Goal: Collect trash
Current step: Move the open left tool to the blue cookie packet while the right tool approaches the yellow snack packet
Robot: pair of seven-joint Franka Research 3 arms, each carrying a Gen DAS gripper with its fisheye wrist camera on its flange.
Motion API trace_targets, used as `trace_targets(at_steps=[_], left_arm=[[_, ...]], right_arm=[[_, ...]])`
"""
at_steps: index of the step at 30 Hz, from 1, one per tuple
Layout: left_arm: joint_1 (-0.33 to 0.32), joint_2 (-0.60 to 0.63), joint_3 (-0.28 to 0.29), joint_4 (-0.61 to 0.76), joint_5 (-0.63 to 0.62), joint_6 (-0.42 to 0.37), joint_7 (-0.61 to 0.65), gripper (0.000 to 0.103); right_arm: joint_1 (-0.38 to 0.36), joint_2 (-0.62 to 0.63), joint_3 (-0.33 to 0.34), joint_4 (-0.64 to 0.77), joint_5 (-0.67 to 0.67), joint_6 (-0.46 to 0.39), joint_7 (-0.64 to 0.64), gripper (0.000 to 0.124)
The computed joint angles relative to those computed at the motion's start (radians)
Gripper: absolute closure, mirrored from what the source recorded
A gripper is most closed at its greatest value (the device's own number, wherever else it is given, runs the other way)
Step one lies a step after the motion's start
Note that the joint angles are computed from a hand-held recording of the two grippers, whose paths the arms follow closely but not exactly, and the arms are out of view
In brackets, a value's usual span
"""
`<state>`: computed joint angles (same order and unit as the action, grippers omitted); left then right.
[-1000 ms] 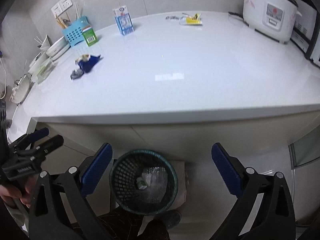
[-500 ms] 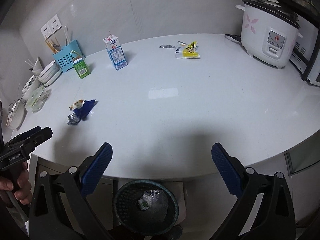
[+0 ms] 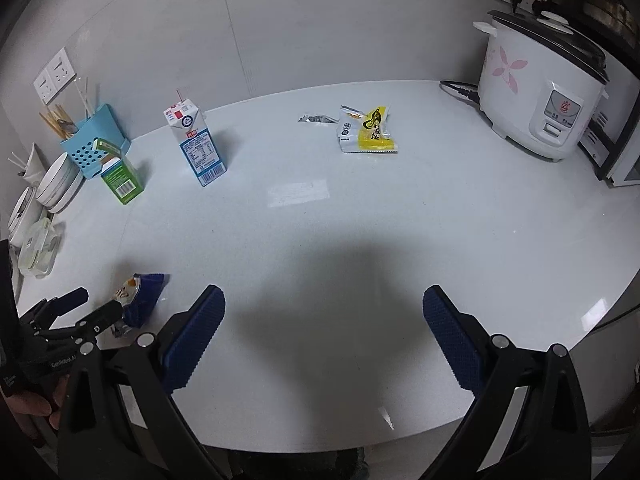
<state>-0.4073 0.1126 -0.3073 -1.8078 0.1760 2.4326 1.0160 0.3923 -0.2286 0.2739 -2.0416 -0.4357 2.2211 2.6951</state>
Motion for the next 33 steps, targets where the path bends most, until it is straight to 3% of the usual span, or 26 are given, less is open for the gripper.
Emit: trace_targets(at_steps=[8,18,24,30,33], left_arm=[[0.014,0.093,-0.005,0.088,-0.068,-0.056,0.111,0.008],[0.007,0.102,0.009,0.095,-0.038,-0.093,0.047,0.009],[-0.010,0.128,0.012,0.136,-0.004,-0.151,-0.009,0.009],[-0.034,0.163,0.020,0.183,0.064,-0.187,-0.052,0.010],[-0.047,0.179,0.023,0.221,0.087,-0.241,-0.073,0.020]], right_arm=[[0.009,0.132,-0.040,0.139,-0.021,-0.074,-0.006,0.029],[0.000,0.324,-0.158,0.377,0.049,-0.122,-0.166,0.029],[-0.021,0.509,-0.236,0.617,0.134,-0.203,-0.318,0.029],[-0.043,0.658,-0.283,0.805,0.239,-0.287,-0.385,0.029],[-0.047,0.728,-0.300,0.889,0.270,-0.325,-0.410,0.029]])
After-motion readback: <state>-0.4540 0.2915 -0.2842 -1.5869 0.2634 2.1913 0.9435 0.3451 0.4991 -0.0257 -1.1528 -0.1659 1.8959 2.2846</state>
